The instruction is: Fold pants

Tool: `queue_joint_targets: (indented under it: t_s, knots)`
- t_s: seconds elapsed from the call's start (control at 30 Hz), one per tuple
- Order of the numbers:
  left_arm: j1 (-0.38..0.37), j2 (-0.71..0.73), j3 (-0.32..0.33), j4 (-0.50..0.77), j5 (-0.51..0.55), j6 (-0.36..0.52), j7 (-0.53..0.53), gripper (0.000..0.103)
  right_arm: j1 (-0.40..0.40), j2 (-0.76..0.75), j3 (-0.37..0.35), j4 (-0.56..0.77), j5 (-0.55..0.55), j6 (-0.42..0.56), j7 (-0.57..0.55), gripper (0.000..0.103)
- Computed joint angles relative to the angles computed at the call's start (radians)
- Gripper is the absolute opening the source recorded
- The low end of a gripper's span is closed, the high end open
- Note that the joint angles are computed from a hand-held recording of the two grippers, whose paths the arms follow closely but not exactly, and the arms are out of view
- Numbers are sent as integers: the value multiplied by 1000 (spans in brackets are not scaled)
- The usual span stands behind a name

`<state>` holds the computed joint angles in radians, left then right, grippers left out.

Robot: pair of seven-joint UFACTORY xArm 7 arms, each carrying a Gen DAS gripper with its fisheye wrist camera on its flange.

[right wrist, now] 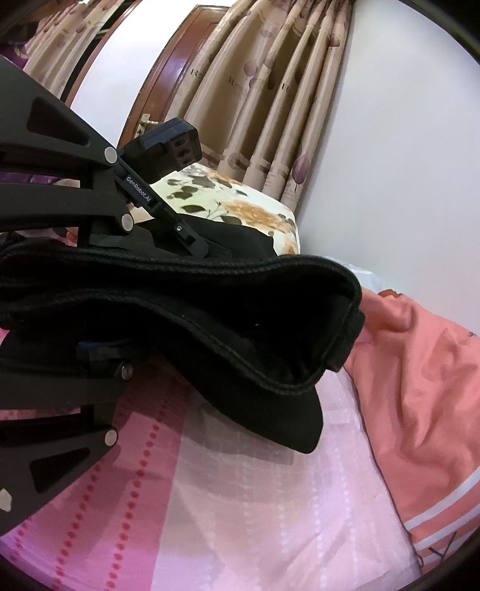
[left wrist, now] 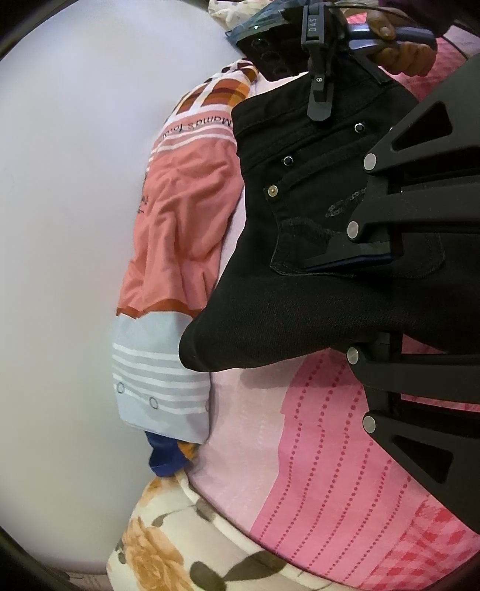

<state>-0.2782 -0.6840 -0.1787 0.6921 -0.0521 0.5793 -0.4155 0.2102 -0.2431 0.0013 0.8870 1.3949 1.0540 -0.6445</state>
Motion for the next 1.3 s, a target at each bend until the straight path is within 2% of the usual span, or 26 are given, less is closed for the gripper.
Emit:
queue_joint_targets:
  t_s: [0.27,0.33,0.4,0.43,0.5,0.57,0.63,0.7,0.73,0.83,0.93,0.97,1.0,1.07,1.1,1.17,1.3]
  knots:
    - [23,11,-14,-27,30,-24,-12,27,-10,25,5,1,-4,-11,-20,31]
    - [33,13,-18,-39,35,-29,-31,33,-9,26,9,1,-9,-21,-22,31]
    - [49,10,-23,-50,40,-25,-62,47,-8,20,15,-1,-28,-40,-24,31]
    - [60,5,-25,-53,44,-21,-81,49,-7,18,16,-2,-35,-45,-24,31]
    - [80,0,-33,-54,58,-8,-113,64,-4,11,18,-6,-56,-61,-20,31]
    - [111,-8,-55,-53,84,16,-165,73,-1,0,19,-19,-74,-82,-13,32]
    - [114,-16,-56,-60,98,16,-185,75,4,-1,13,-26,-63,-86,-21,32]
    - [130,-20,-73,-58,125,25,-213,78,9,-15,27,-29,-95,-132,-6,33]
    - [143,-25,-89,-55,146,35,-234,79,14,-21,30,-31,-106,-149,-6,37]
    - [158,-35,-106,-53,184,53,-276,83,35,-65,61,-50,-169,-283,32,49]
    - [177,-48,-123,-52,222,74,-321,86,48,-152,127,-107,-287,-496,132,50]
    - [180,-48,-125,-51,232,78,-330,86,37,-189,170,-132,-361,-570,197,55]
    - [186,-55,-132,-49,245,88,-344,86,22,-231,218,-162,-426,-643,264,61]
    - [205,-80,-158,-50,284,107,-378,86,31,-303,264,-207,-467,-757,309,90]
    - [214,-88,-173,-46,304,122,-393,86,11,-332,303,-219,-517,-796,352,94]
    - [226,-102,-198,-36,340,160,-419,87,-26,-378,375,-230,-607,-859,412,103]
    - [239,-145,-247,-28,404,230,-476,94,-47,-355,432,-187,-723,-827,488,103]
